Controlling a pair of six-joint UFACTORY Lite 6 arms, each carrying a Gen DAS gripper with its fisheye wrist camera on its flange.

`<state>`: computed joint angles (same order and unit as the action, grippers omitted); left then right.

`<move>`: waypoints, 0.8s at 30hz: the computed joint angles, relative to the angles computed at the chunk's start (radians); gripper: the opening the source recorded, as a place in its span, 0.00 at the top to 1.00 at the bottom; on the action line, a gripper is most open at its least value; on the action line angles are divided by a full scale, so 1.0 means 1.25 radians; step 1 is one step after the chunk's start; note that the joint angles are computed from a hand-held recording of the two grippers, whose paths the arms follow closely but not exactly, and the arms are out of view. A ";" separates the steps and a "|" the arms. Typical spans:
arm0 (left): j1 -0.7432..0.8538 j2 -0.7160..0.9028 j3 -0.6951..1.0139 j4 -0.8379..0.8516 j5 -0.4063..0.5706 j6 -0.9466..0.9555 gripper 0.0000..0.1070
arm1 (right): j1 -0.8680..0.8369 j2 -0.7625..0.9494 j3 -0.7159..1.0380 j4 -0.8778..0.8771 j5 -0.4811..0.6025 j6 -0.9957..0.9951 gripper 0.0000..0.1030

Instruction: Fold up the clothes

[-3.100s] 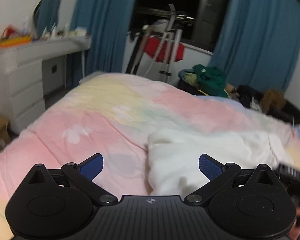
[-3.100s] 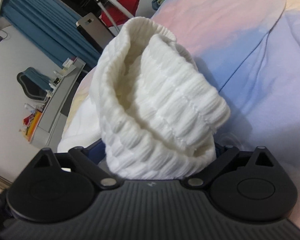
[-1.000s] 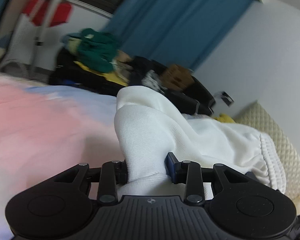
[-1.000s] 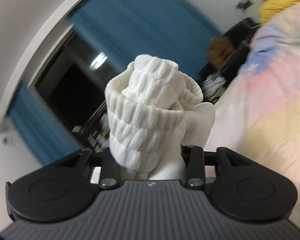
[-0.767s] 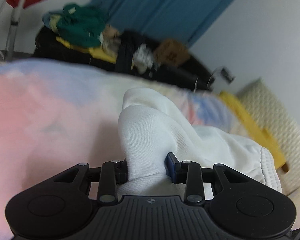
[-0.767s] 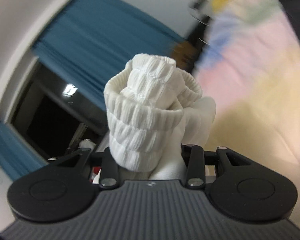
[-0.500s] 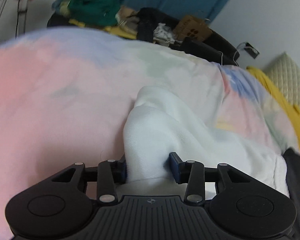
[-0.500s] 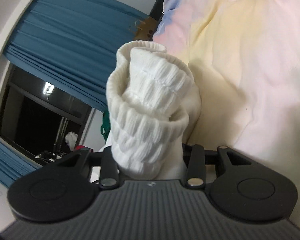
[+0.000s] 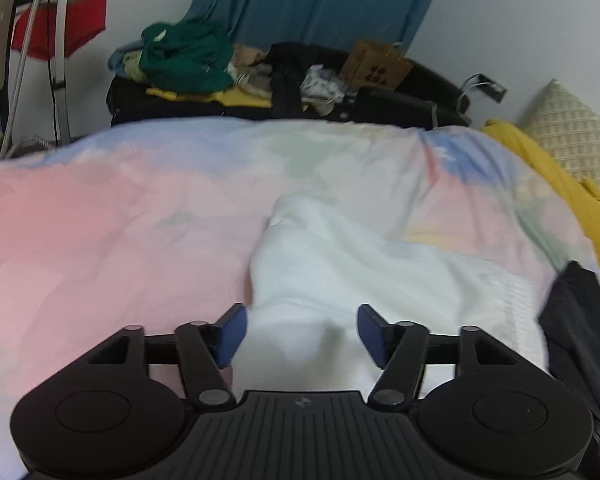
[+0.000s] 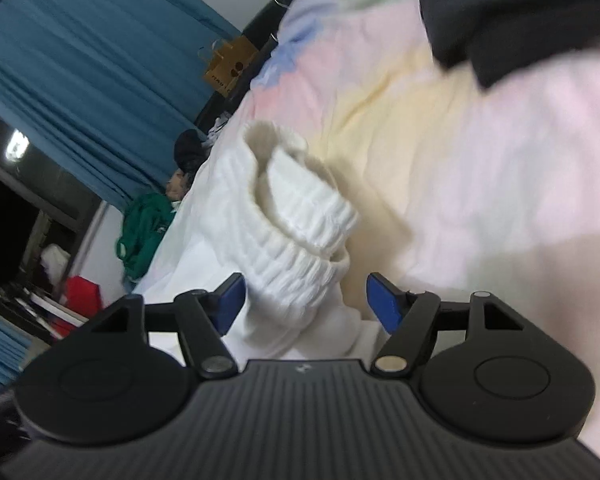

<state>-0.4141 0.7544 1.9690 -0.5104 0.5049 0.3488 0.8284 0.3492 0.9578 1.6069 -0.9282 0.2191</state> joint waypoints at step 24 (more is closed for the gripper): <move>0.273 -1.238 -0.800 -0.158 0.242 0.391 0.04 | 0.515 0.211 0.808 0.203 -0.639 -0.936 0.00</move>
